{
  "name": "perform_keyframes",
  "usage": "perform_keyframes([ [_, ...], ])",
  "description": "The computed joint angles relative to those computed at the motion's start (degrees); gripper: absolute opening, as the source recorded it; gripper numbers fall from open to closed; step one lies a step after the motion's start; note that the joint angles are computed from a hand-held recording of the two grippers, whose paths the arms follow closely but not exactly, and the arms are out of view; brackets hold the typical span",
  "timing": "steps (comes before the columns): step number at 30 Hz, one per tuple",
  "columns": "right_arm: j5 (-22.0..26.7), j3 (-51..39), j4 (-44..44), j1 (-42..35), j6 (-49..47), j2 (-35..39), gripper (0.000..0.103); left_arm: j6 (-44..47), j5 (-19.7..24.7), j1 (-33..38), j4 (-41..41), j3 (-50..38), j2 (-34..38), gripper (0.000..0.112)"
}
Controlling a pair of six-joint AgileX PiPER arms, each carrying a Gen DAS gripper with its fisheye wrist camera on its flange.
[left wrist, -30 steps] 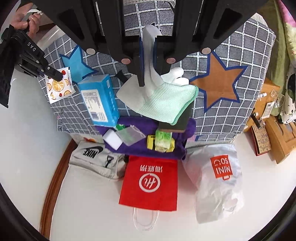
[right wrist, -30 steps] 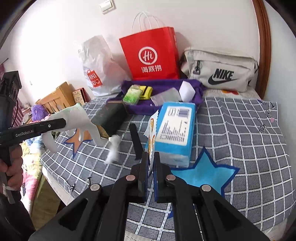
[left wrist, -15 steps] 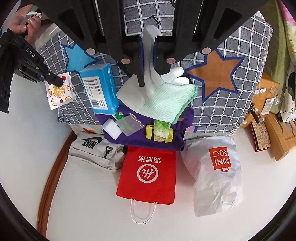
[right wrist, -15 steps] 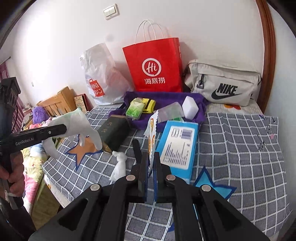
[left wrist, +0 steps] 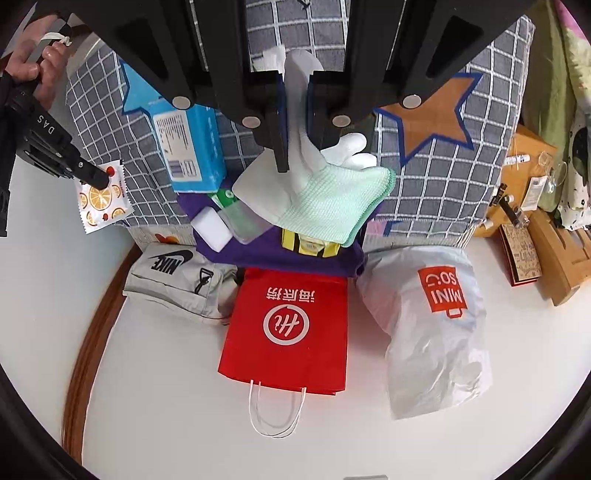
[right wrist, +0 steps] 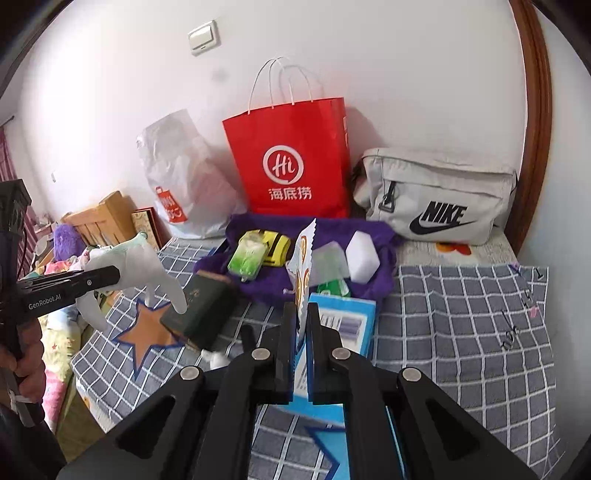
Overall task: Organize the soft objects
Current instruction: 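Carry the glove with the left tool and sachet with the right tool onto the purple towel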
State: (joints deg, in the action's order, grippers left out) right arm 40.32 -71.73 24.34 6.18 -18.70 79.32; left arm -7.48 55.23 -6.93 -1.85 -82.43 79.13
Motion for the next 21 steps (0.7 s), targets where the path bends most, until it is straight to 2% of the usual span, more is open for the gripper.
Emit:
perform_keyframes([
  [9, -0.03, -7.63, 0.03, 0.07, -0.23, 7.49, 0.005, 1.87, -0.21, 0.67, -1.38, -7.23, 7.6, 0.009],
  [21, 1.08, -19.32, 1.21, 0.14, -1.08, 21.08, 0.005, 3.69, 0.84, 1.87, -3.19, -18.3, 20.33, 0.009],
])
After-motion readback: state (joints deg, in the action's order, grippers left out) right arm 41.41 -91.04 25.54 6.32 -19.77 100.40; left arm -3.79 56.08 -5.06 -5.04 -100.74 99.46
